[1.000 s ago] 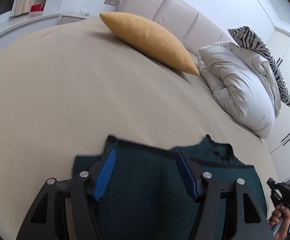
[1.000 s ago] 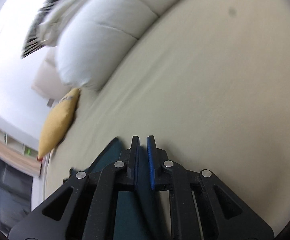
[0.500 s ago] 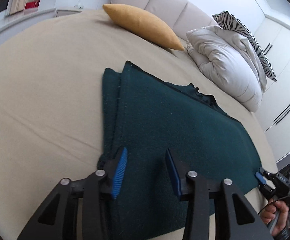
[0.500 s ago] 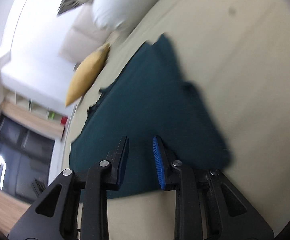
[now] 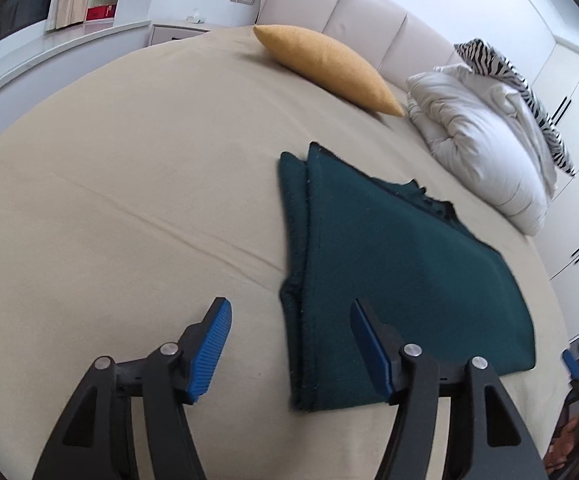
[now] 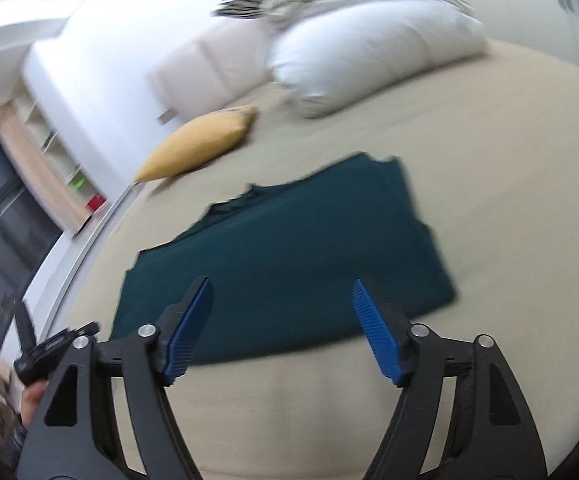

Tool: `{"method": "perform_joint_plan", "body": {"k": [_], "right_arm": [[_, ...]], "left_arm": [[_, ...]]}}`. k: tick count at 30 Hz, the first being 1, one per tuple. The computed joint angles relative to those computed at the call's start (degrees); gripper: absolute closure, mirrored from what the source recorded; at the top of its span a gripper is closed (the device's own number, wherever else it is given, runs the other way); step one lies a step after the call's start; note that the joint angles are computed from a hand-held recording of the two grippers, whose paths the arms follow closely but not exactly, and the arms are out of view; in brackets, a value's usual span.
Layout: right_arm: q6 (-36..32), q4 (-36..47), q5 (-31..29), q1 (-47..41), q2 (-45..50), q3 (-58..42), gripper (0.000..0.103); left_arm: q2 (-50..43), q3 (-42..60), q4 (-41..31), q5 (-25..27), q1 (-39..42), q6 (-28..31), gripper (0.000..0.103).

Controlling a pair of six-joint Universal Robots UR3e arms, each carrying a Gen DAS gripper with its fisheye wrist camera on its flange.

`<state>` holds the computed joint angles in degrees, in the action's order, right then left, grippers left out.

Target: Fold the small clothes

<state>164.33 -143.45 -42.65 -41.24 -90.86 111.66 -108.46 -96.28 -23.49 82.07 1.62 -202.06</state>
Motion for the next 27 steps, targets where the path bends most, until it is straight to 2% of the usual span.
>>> {"method": "perform_joint_plan", "body": {"k": [2, 9, 27], "right_arm": [[0.67, -0.79, -0.75, 3.86, -0.84, -1.21, 0.017], [5.96, -0.17, -3.33, 12.14, 2.07, -7.55, 0.017], [8.08, -1.8, -3.99, 19.49, 15.38, -18.98, 0.017]], "left_arm": [[-0.24, 1.17, -2.13, 2.19, -0.92, 0.84, 0.038], [-1.62, 3.92, -4.44, 5.47, -2.93, 2.97, 0.038], [-7.53, 12.55, -9.73, 6.07, -3.78, 5.21, 0.038]]}}
